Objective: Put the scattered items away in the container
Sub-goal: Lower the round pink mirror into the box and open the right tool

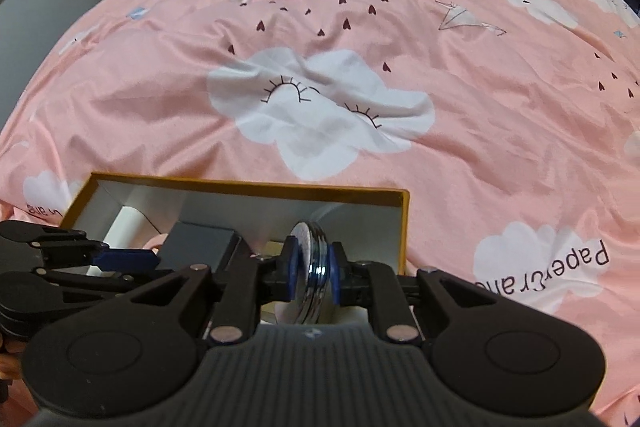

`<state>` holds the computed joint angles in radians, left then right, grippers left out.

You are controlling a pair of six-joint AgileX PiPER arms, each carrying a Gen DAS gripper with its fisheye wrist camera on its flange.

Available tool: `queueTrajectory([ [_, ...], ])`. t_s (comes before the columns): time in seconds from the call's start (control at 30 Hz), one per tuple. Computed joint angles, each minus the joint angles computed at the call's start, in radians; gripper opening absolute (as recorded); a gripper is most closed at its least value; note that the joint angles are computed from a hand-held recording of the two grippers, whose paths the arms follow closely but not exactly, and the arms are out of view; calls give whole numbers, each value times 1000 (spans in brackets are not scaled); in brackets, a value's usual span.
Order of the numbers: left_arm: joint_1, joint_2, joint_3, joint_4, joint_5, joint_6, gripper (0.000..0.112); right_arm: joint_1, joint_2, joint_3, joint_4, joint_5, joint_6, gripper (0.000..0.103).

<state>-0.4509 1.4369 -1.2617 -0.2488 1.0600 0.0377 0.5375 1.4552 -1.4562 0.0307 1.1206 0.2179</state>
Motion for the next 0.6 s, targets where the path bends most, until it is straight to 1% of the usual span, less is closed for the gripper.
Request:
queueTrajectory([
  [0.07,4,-3,5,-11,-5,6,32,1,7,-3,-1,-5,25,17],
  [0.2,17,1,11,-35,-16,20,32,-16,17,4,60,-44,62,16],
  [0.37,36,11,17,-107,-34,79,32,-16,26,17,82,-70,89,16],
  [0.47,27,20,13,-111,-43,83,32,-3,27,19,62,-73,94,17],
  [0.6,25,18,18,-110,-50,84,32,32,31,5,0,-48,87,18],
])
